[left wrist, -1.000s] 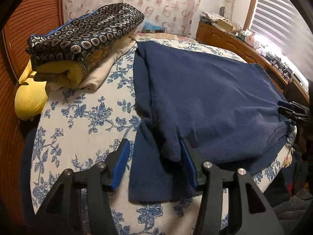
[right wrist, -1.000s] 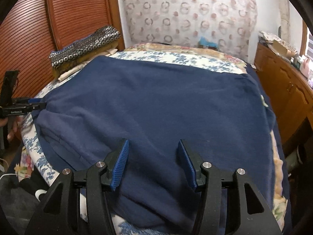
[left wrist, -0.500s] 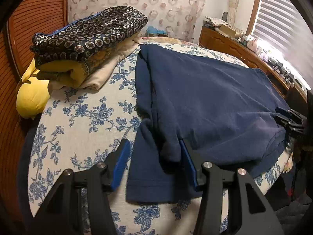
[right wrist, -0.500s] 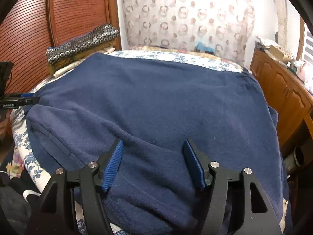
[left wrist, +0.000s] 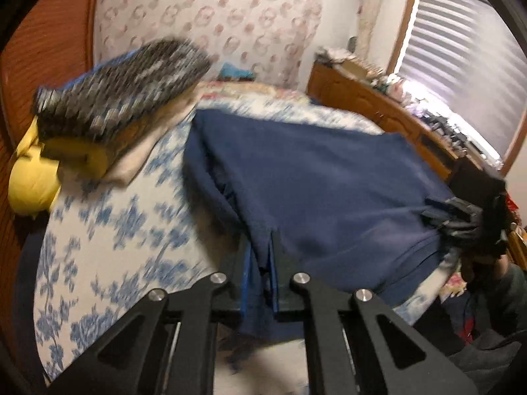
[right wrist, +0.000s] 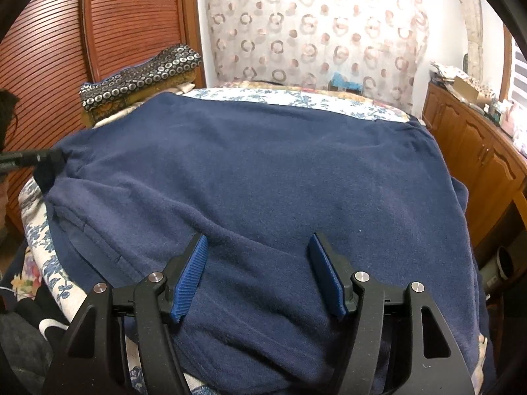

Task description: Fold small clothes

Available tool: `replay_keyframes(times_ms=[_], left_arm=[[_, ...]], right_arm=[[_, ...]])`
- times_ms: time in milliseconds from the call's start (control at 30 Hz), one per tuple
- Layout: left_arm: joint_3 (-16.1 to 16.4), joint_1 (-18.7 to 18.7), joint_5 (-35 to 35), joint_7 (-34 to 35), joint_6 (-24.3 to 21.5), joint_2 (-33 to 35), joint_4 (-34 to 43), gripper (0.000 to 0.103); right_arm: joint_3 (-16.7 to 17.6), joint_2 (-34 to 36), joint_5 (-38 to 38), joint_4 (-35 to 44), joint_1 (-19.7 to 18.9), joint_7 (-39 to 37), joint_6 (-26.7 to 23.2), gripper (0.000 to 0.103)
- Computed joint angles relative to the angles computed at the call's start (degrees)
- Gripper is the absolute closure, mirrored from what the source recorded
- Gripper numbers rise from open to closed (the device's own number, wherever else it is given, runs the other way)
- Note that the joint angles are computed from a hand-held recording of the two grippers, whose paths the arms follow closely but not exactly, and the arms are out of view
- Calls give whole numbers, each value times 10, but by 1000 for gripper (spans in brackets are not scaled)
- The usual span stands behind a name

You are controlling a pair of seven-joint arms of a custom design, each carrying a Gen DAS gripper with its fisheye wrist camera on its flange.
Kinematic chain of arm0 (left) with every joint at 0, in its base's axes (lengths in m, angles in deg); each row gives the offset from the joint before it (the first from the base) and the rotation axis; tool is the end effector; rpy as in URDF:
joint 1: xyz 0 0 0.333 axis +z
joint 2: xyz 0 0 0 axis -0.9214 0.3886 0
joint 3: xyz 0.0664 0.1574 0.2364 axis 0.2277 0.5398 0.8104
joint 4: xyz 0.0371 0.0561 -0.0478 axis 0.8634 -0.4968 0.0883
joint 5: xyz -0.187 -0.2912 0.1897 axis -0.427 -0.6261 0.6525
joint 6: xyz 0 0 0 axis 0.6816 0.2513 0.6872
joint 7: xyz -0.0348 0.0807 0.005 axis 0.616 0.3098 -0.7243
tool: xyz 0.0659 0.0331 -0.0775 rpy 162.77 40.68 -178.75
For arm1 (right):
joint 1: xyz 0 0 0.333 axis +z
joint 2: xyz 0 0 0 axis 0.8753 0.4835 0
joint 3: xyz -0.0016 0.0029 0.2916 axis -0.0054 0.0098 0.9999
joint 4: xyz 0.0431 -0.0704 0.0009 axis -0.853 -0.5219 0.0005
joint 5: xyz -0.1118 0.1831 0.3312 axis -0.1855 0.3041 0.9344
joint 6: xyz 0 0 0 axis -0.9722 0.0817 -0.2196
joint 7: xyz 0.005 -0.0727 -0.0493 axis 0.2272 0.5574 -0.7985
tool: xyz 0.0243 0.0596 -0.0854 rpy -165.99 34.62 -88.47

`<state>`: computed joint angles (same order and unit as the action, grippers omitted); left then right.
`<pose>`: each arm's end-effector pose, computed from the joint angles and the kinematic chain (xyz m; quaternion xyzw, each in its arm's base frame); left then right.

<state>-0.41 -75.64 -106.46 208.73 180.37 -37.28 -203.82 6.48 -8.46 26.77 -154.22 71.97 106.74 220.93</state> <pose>0.5673 -0.1466 0.4840 -0.5104 0.7513 -0.3987 0.1267 0.4990 0.1970 0.4633 -0.7186 0.5833 -0.2205 0.3078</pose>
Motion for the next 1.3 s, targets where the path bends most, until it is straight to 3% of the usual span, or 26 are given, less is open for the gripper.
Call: replay_keyframes(times_ms=[200, 367, 733, 900, 1167, 1300], left_arm=[[-14, -14, -33, 48, -38, 20, 72, 97], [-41, -18, -20, 52, -72, 70, 155, 97], [-123, -38, 102, -15, -129, 208, 353, 98], [-145, -65, 166, -50, -155, 256, 432, 98], [-167, -114, 233, -78, -205, 322, 549, 98], [-153, -147, 279, -110, -226, 352, 593, 97]], right_arm=[[-18, -41, 52, -18, 9, -25, -33, 37], [-12, -98, 66, -59, -13, -33, -41, 37], [-5, -199, 98, -141, -64, -48, -53, 37], [-14, -240, 121, -175, -71, -62, -47, 37], [-14, -285, 145, -205, -89, -74, -45, 37], [-9, -300, 151, -215, -97, -73, -50, 37]])
